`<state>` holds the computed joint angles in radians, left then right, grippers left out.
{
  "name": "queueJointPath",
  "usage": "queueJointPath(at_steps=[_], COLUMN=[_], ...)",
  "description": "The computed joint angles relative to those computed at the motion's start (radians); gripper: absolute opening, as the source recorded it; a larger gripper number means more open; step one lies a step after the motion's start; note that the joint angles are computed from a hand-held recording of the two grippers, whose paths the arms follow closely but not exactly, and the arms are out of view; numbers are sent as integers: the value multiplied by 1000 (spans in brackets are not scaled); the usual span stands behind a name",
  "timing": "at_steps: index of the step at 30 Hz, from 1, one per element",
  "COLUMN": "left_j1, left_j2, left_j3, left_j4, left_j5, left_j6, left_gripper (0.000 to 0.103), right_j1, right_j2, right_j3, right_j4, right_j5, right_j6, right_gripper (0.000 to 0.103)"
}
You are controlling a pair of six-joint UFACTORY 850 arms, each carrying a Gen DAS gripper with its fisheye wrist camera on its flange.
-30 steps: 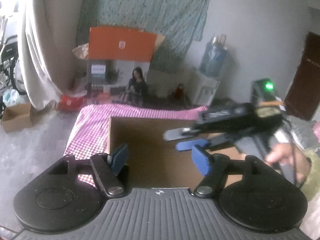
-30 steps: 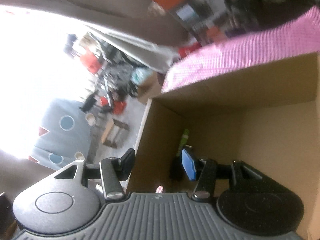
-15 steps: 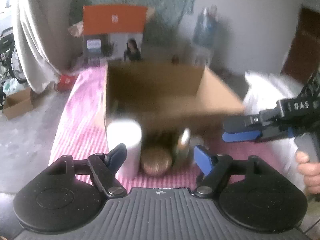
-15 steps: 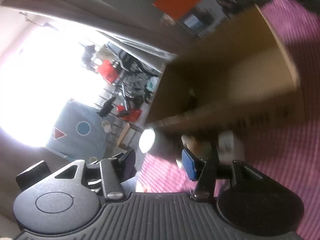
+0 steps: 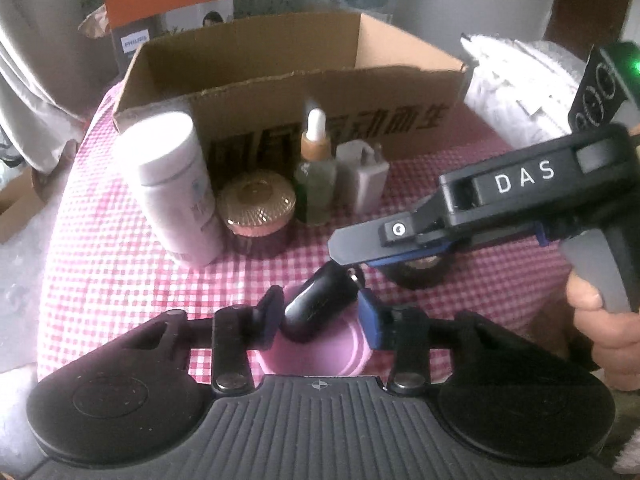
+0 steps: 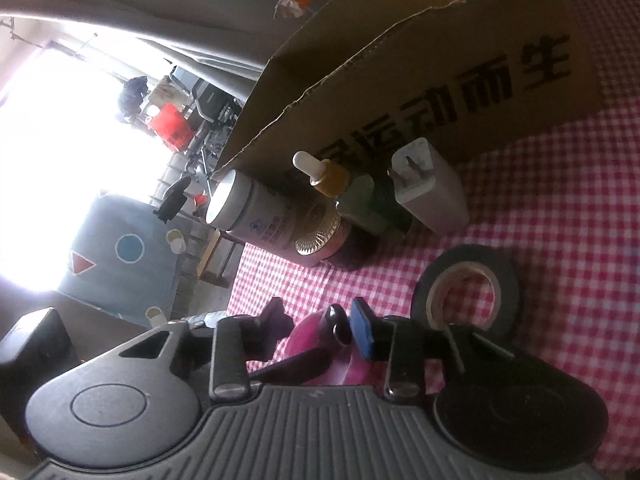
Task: Organize rigid objects
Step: 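Grasp another black item in the pink bowl with the right gripper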
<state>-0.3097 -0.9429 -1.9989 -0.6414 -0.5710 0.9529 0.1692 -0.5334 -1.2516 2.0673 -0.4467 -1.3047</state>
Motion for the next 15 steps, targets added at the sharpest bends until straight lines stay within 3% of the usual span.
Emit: queueJointPath(at_steps=[8, 15], left_j1=[0, 1], left_j2=[19, -8], left_j3=[61, 26], left_j4=[-16, 22], left_j5=[37, 12], left_j6=[35, -7], left_gripper=[34, 34], right_j1=[9, 17], right_j2=[-59, -85], right_j3=[-80, -117], right_j4=[-83, -110], right_j5=[24, 12], right_j6=[75, 76], right_gripper=[28, 28])
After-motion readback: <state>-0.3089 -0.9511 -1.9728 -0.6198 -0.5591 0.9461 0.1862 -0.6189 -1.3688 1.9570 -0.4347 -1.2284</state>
